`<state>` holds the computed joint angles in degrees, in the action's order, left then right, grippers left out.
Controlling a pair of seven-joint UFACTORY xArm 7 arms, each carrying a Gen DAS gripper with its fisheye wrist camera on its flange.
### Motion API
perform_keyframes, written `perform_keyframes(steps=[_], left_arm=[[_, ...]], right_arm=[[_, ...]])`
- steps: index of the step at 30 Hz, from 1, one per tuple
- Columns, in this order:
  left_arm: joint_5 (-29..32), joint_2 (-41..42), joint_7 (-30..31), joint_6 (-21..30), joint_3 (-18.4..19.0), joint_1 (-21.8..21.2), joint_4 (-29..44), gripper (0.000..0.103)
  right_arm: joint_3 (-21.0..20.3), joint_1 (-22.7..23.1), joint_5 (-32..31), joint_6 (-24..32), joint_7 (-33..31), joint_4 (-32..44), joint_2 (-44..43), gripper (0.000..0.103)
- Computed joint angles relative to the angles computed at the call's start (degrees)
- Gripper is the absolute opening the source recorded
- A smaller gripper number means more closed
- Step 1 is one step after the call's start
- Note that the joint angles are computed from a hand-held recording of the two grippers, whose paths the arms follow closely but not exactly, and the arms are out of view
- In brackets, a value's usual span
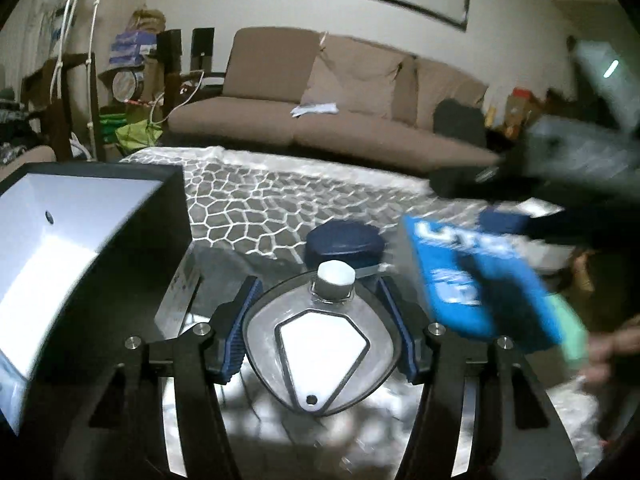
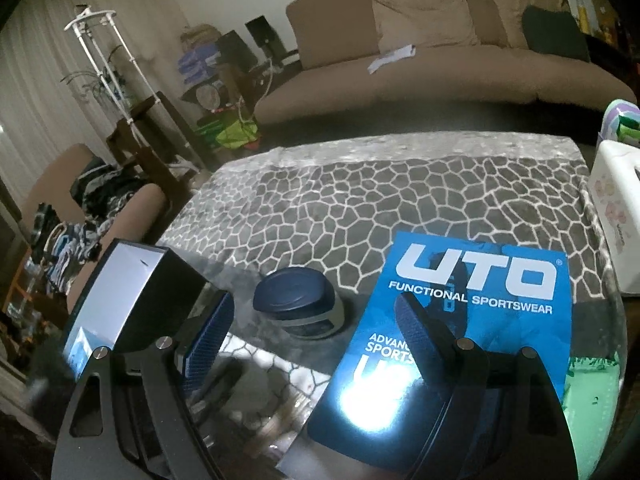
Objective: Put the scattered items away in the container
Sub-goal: 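Close the left gripper around the silver bottle with the white cap, then grasp the dark blue Vaseline tin with the right gripper while the left lifts the bottle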
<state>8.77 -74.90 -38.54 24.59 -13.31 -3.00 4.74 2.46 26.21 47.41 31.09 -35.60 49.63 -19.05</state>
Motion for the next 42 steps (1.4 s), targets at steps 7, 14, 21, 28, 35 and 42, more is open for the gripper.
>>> perform_keyframes(steps=[7,14,21,28,35,42], left_arm=[[-2.8,-17.6,4.8,18.3,2.6,-8.2,2.9,0.056],[-4.7,-26.7,11.6,32.8,5.7,-7.5,8.4,0.056],[-5.3,-29.8,18.3,39.6,9.1,-2.8,11.4,0.056],[-6.9,-32.5,22.4,41.7,13.1,1.0,11.8,0.056],[-8.2,-34.4,24.3,42.9,17.9,5.1,11.5,0.056],[-9.0,-35.0,25.9,43.1,19.9,7.6,11.1,0.056]], right_arm=[[2.0,0.6,-4.9,-2.0,3.7,-1.5,-1.2,0.103],[3.8,1.5,-10.6,-4.4,8.7,-2.0,-0.6,0.103],[6.7,2.1,-17.7,-7.5,15.0,0.3,5.0,0.103],[9.3,1.1,-30.3,-7.9,19.5,4.4,11.1,0.103],[10.2,0.8,-35.6,-5.3,20.8,8.4,15.7,0.103],[9.9,-0.2,-32.3,-2.8,22.7,10.5,18.9,0.103]])
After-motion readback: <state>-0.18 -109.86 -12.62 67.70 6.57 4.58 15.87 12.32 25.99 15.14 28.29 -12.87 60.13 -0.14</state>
